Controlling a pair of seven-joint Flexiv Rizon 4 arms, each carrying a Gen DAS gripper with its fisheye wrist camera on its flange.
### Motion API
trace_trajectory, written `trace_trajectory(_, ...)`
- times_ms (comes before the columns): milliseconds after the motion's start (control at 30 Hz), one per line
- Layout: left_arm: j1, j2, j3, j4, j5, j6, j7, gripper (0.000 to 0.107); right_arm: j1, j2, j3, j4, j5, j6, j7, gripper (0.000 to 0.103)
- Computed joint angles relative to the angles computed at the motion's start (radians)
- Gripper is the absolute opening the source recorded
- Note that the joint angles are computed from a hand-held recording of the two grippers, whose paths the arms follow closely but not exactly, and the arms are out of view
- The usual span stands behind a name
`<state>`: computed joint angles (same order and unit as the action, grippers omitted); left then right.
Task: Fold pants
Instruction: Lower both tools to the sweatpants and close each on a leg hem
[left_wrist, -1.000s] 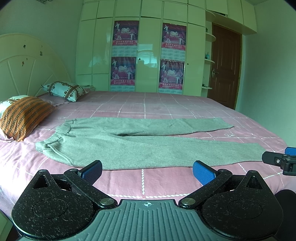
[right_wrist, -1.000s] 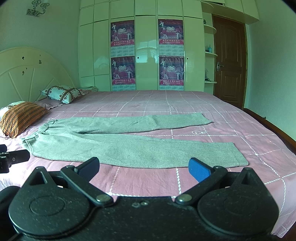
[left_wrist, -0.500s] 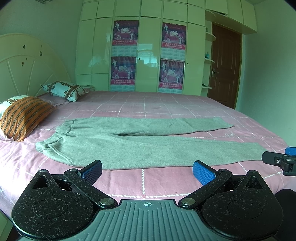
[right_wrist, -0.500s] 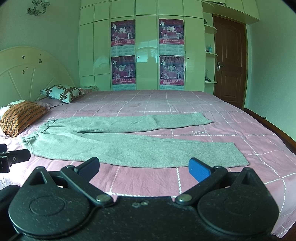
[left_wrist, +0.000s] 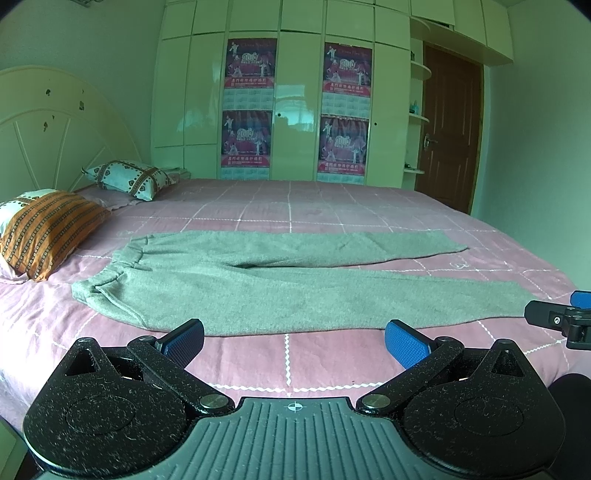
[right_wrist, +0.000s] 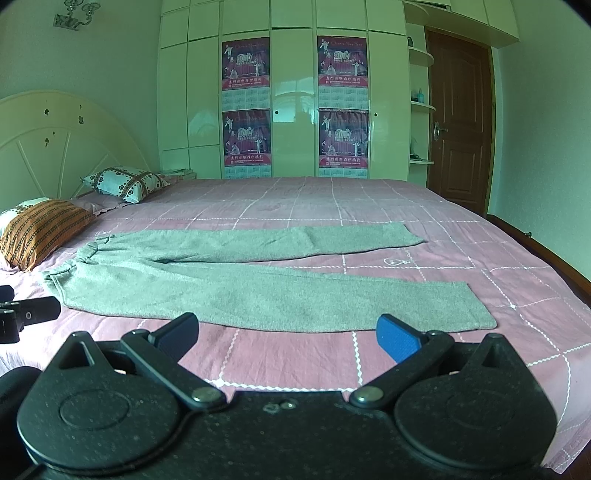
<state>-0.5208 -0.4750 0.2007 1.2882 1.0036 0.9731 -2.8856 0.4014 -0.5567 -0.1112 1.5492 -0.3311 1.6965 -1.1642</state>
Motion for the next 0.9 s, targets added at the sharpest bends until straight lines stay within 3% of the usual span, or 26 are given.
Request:
trace_trajectory(167,0.004,0.001,-0.002,0.000,-0.006,-0.005,0.005,0.103,0.004,0.002,-0.002,-0.005,0.000,-0.006,0.002,0.097)
trace_trajectory(333,0.006,0.009,0.001,0.009,-0.017,-0.030,-0.017,0.103,-0.061,-0.012,0.089,-0.042,0.000,0.006,-0.030,0.097)
trace_trajectory(367,0.009,0.009,0.002,0.008,-0.016,-0.034,-0.024,0.103,-0.082,-0.037,0.118,-0.062,-0.003,0.017,-0.039,0.097)
trace_trajectory(467,0.028,0.003,0.003,-0.007,-0.026,-0.053,-0.038,0.103,-0.208,-0.071,0.313,-0.130,-0.027,-0.034,-0.124,0.096)
trace_trajectory(533,0.053,-0.006,-0.001,-0.016,-0.040,-0.031,-0.015,0.103,-0.264,-0.112,0.413,-0.185,-0.035,-0.058,-0.203,0.096)
trace_trajectory(667,0.093,-0.049,0.005,-0.067,-0.068,-0.046,0.062,0.103,-0.290,-0.194,0.502,-0.302,-0.016,-0.123,-0.300,0.093)
trace_trajectory(733,0.137,-0.070,-0.004,-0.082,-0.126,-0.014,0.118,0.103,-0.280,-0.224,0.507,-0.359,-0.004,-0.176,-0.328,0.090)
trace_trajectory(900,0.190,-0.140,0.032,-0.175,-0.217,-0.036,0.225,0.103,-0.248,-0.307,0.538,-0.535,0.038,-0.296,-0.398,0.081)
